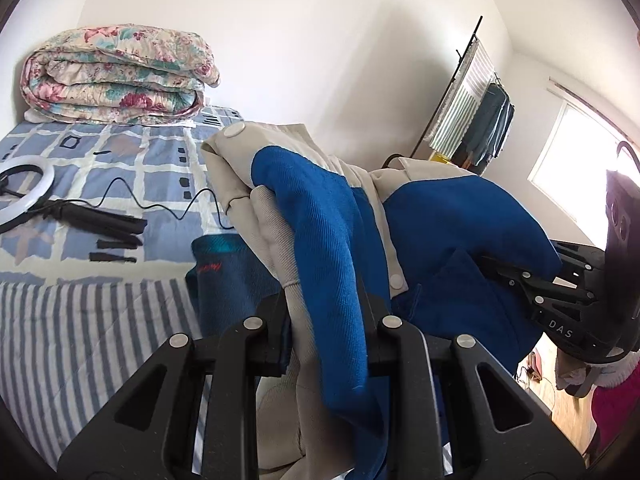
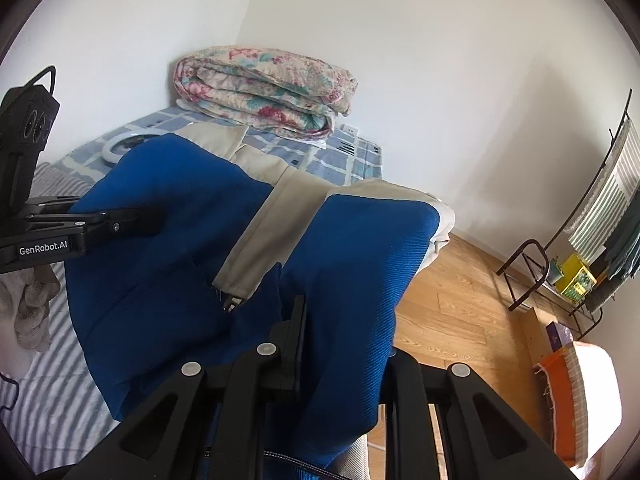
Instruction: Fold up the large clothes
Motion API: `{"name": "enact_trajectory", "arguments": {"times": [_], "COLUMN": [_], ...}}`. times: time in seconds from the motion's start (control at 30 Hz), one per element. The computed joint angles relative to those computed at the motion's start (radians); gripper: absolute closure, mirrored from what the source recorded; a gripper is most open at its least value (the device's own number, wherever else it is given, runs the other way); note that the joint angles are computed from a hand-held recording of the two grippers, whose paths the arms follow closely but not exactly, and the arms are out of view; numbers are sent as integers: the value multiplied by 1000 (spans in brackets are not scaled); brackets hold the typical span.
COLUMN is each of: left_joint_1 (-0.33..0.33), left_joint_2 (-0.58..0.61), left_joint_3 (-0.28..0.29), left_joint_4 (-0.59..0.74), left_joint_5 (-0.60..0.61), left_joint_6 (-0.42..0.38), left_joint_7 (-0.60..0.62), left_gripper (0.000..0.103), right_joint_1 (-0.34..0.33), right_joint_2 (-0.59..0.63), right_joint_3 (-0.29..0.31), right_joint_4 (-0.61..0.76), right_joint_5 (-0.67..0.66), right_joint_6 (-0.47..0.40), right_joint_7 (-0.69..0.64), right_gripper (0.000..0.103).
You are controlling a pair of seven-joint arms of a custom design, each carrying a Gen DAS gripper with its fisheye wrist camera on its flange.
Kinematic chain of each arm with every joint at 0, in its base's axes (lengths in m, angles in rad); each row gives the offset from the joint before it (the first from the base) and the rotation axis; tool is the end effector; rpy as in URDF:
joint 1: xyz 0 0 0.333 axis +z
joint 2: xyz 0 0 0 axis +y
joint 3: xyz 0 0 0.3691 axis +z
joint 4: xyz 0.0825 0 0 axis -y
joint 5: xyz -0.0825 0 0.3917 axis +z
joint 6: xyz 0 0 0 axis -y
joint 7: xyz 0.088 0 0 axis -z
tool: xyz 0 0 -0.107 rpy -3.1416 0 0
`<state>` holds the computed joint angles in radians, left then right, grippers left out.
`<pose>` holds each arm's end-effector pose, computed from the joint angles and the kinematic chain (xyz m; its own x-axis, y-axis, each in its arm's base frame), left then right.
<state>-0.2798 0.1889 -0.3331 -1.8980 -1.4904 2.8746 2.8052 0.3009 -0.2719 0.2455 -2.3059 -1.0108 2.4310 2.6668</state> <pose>0.5656 -0.3115 0.5028 -0.5971 -0.6946 0.4012 -0.6129 0.0723 -0.7868 0.4173 0.2617 0.5420 -0.0263 -0.9394 0.3418 -0.6616 -0.2400 -0.7104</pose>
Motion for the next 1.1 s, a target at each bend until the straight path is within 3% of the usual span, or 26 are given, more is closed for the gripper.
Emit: {"name": "enact_trajectory", "arguments": {"times": [0.1,0.2,0.27,0.33,0.37,0.4,0.47,0.57,0.63,0.73,0.8,0.83,0.97,1.1], "left_joint_1": [-14,-14,-40,-104,-127,-123,-80,-106,-84,-37,24,72,233,252], "left_joint_2": [82,150,211,258,276,287,292,285,266,222,186,161,46,-126], "left_joint_3": [-13,-42,-30,47,85,88,34,68,54,16,-38,-84,-241,-230], "left_joint_4": [85,134,165,172,174,177,163,142,122,72,36,12,-87,-190], "left_joint_5": [43,52,156,341,414,433,422,530,561,586,570,540,385,225], "left_joint_6": [24,77,134,158,146,135,164,178,171,185,185,190,213,170], "left_joint_7": [-23,-18,-119,-322,-411,-435,-391,-469,-488,-498,-483,-451,-286,-166], "left_gripper": [81,81,81,81,77,75,65,50,46,46,46,46,46,46], "right_joint_1": [-26,-63,-91,-111,-114,-113,-114,-117,-120,-105,-93,-89,-72,-52], "right_joint_2": [41,65,94,160,188,210,229,231,219,177,144,125,18,-71], "right_joint_3": [-30,-74,-110,-137,-144,-150,-170,-191,-196,-163,-135,-127,-95,-43], "right_joint_4": [24,9,-5,12,18,20,9,-3,-12,-29,-42,-52,-106,-123], "right_joint_5": [-34,-102,-125,-78,-59,-52,-60,-47,-18,-64,-102,-118,-105,-61], "right_joint_6": [15,107,185,192,167,153,185,213,212,107,14,-2,-35,-76], "right_joint_7": [-32,-3,23,13,12,17,68,137,154,219,292,327,372,369], "right_gripper": [88,88,88,85,84,82,78,66,60,51,33,29,29,29]}}
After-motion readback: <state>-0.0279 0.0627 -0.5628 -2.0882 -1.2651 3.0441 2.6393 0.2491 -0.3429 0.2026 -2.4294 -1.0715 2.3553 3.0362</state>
